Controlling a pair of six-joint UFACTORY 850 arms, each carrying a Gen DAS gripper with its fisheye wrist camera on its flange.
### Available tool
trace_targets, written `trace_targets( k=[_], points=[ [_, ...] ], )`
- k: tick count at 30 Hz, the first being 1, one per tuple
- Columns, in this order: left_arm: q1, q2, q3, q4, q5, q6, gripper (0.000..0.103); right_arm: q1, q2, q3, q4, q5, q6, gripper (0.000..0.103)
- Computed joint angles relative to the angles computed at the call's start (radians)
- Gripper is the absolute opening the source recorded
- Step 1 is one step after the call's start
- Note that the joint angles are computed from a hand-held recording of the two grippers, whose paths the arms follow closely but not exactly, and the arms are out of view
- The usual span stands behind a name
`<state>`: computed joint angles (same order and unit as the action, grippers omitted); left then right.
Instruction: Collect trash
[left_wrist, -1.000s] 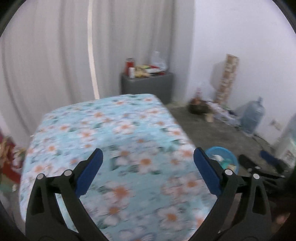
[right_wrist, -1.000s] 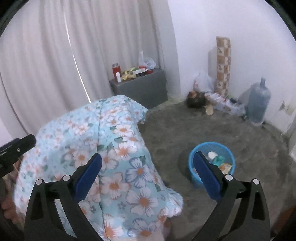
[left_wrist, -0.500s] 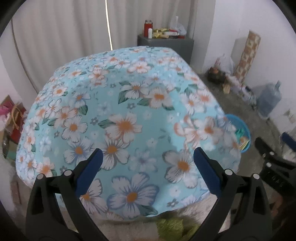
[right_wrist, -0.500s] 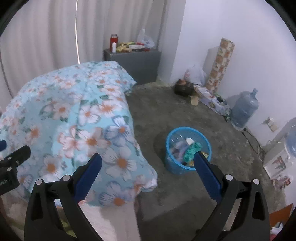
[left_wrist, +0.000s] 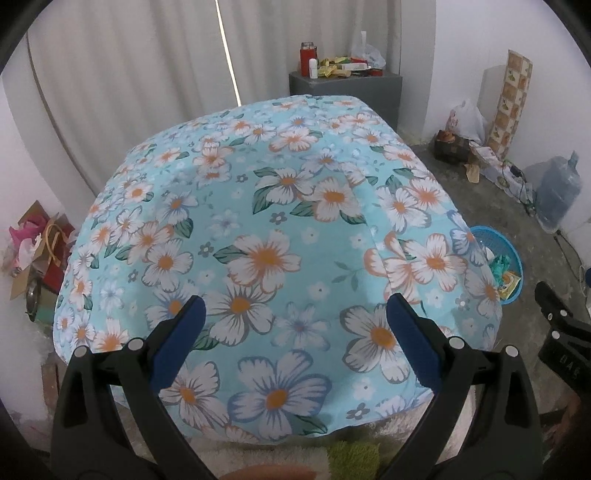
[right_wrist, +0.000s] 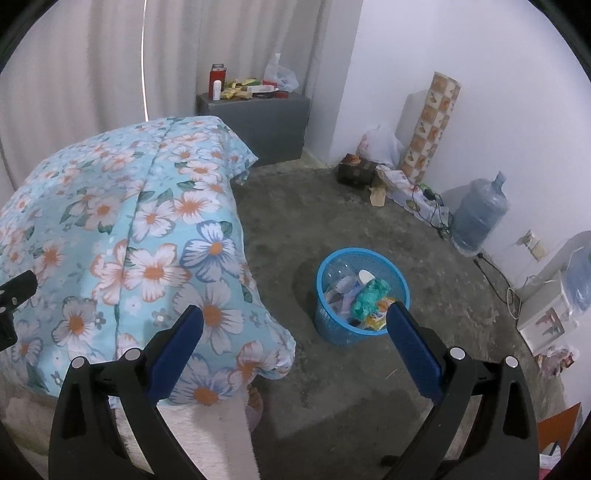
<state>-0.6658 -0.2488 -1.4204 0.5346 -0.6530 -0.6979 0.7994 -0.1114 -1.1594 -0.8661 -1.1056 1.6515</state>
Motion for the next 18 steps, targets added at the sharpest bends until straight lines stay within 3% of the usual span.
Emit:
trace_targets(
  k=[18],
  points=[
    [0.003,0.014,0.010,0.031,-0.015,-0.054,0.094,0.001,0.006,0.012,-0.005,0.025,-0.012,0.096]
  ],
)
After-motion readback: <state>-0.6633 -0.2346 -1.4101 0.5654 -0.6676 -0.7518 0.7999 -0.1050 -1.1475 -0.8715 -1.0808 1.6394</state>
